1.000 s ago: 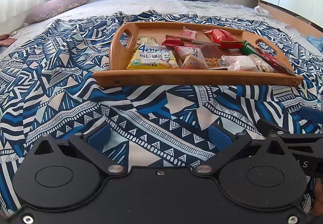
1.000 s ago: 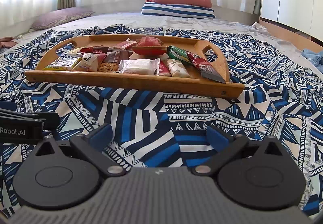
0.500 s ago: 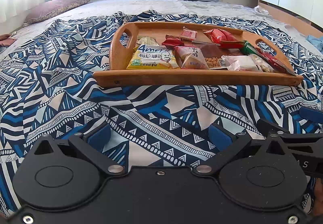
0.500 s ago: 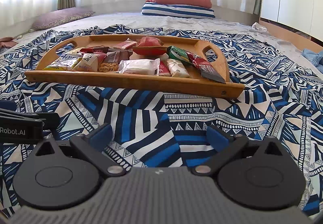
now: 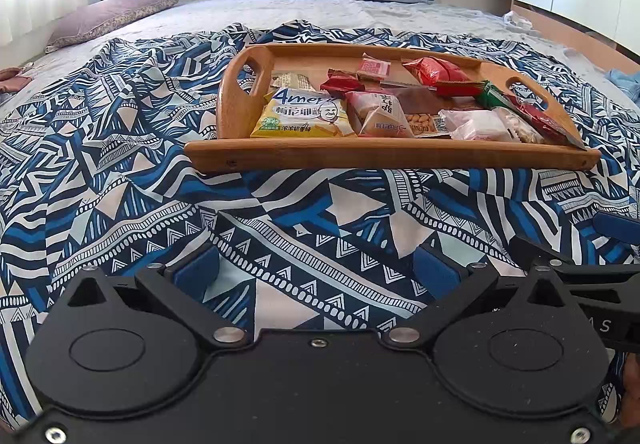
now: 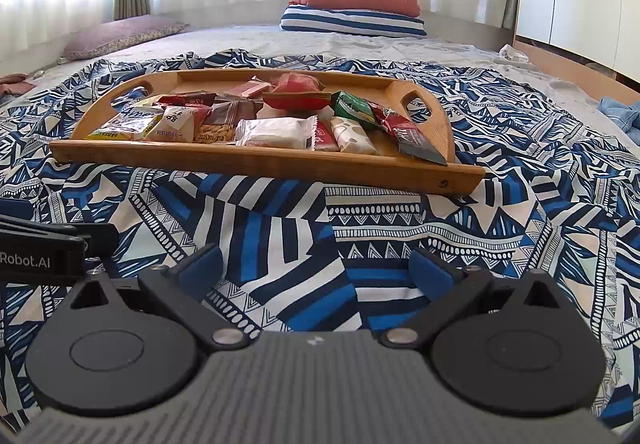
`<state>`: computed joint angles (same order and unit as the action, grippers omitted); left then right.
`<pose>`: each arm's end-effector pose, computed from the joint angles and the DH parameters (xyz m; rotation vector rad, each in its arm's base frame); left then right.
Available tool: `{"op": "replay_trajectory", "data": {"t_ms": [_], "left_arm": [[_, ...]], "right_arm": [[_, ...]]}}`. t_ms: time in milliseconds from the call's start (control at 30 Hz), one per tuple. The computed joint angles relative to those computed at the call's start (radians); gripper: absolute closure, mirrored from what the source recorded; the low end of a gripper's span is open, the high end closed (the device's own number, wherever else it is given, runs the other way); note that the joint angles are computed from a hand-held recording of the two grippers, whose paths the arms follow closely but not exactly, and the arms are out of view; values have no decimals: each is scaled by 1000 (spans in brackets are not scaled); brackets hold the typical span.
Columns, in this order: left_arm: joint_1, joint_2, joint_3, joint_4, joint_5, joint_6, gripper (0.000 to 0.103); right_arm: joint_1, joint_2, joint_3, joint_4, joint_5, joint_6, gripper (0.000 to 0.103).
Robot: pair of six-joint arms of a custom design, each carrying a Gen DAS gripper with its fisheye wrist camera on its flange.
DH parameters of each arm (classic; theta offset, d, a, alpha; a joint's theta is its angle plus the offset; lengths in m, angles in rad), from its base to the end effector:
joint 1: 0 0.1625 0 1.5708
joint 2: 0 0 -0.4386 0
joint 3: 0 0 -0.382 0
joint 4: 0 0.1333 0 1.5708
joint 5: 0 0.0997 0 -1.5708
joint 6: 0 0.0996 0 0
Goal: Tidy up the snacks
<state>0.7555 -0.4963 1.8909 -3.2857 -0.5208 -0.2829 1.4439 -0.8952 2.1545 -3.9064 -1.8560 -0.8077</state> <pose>-0.2591 -0.5459 -0.0204 0.3824 2.1892 -0.9738 0.0383 -0.5319 0.1835 0.5606 -2.1512 1.0371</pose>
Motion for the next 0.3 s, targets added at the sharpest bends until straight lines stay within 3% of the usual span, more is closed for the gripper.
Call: {"op": "replay_trajectory", "data": {"t_ms": [300], "left_arm": [[-1, 4, 0, -14, 2, 12, 0]], "right_arm": [[0, -1, 0, 1, -1, 0, 0]]}}
